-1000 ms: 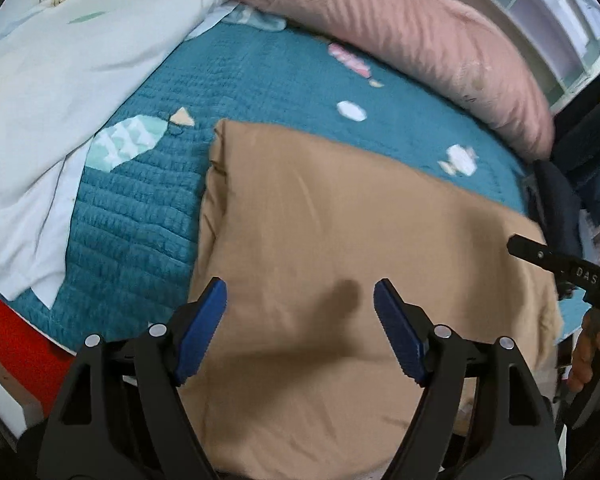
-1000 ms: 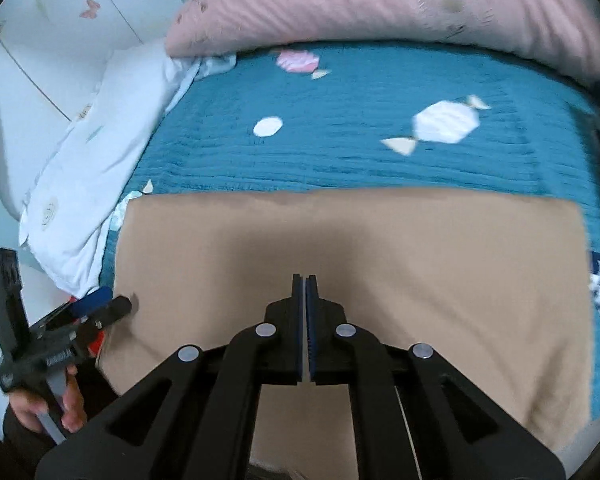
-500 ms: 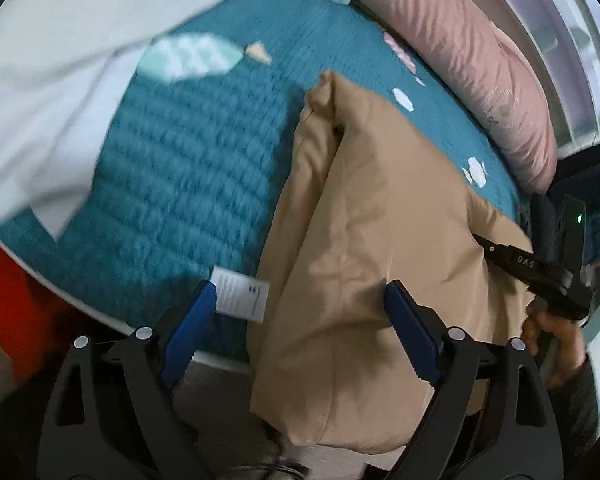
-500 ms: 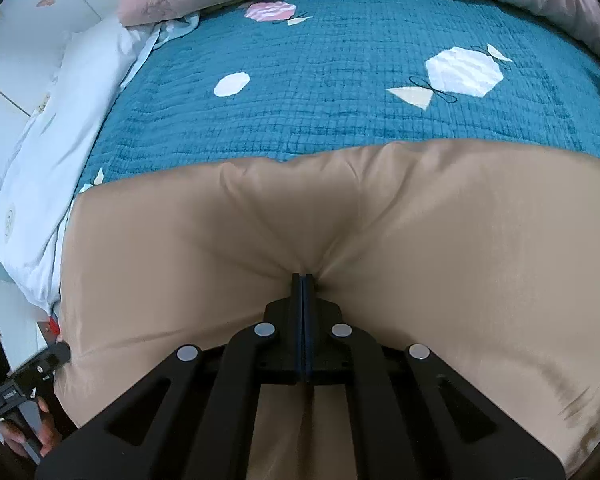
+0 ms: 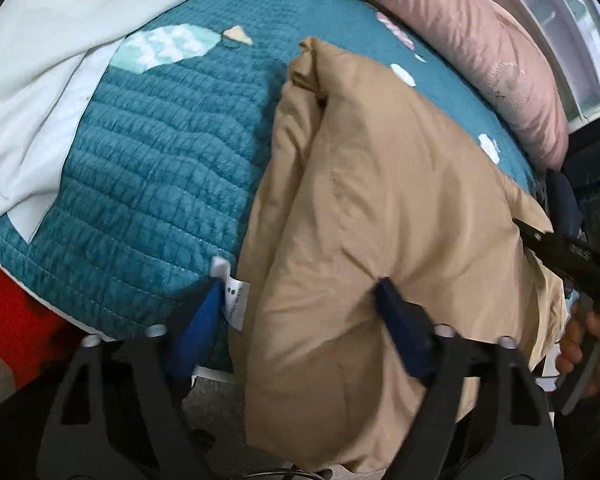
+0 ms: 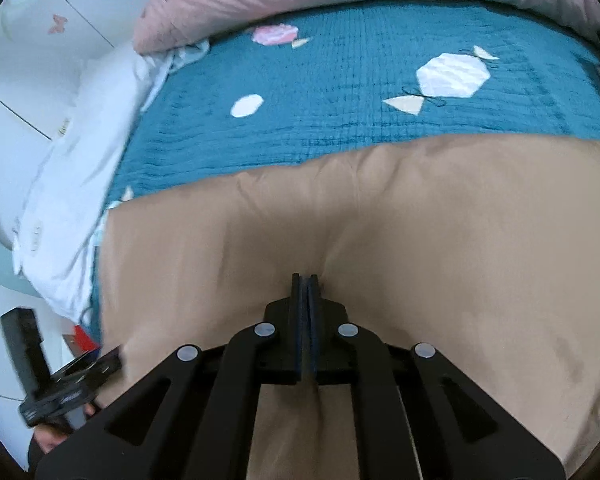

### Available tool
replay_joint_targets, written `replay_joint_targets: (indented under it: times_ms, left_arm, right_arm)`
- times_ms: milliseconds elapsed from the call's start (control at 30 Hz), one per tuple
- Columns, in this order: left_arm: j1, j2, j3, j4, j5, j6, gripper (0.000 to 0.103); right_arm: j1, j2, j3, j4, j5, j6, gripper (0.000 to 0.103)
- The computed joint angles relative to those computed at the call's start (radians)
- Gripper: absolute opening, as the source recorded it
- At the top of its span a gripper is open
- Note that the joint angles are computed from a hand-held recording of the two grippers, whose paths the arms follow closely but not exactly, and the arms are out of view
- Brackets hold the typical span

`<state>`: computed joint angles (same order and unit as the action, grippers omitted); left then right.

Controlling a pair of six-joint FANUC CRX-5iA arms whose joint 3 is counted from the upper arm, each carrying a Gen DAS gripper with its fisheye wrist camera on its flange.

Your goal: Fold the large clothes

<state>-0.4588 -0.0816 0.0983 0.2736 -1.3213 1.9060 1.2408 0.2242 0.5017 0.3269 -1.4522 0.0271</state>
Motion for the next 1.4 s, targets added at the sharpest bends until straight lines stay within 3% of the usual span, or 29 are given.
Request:
replay_joint_targets:
  times_ms: [100,267,367,600,733,900,1000,1100,1300,1400]
  left_arm:
    - [-0.003,-0.002,-0.005,0.016,0.008,-0.016,0.053]
    - [0.002,-0.001,-0.009,0.053,0.024,-0.029,0.031]
    - [0.008,-0.005,-0.01,0.094,0.036,-0.053,0.022]
    - [-0.003,-0.026,0.023,0.16,0.074,-0.089,0.02]
    - [-0.018,-0.022,0.055,0.174,0.08,-0.085,0.02]
    - [-0.046,-0.001,0.085,0.218,0.104,-0.088,0.02]
    - [-0.082,0.019,0.125,0.251,0.109,-0.12,0.02]
    - [-0.134,0.066,0.204,0.244,0.11,-0.127,0.02]
    - [-0.209,0.151,0.342,0.207,0.106,-0.114,0.02]
    - [-0.227,0.18,0.382,0.203,0.102,-0.112,0.02]
  right_arm:
    - [0.059,0.01,0.05,0.008,-0.088,-0.016,0.005]
    - [0.113,0.015,0.045,-0.039,-0.126,-0.049,0.005]
    - [0.096,-0.03,-0.075,-0.069,-0.022,-0.087,0.0]
    - [0.082,-0.07,-0.15,-0.045,0.066,-0.099,0.0]
    - [0.146,-0.081,-0.11,0.018,0.0,-0.16,0.003]
    - [0.144,-0.054,-0.084,-0.115,-0.012,-0.123,0.002]
    - [0.142,-0.094,-0.207,-0.096,0.108,-0.166,0.0]
    - [0.142,-0.105,-0.195,-0.1,0.103,-0.181,0.0]
    - [0.167,-0.117,-0.181,0.128,0.027,-0.221,0.002]
    - [0.105,-0.142,-0.247,0.1,0.124,-0.201,0.002]
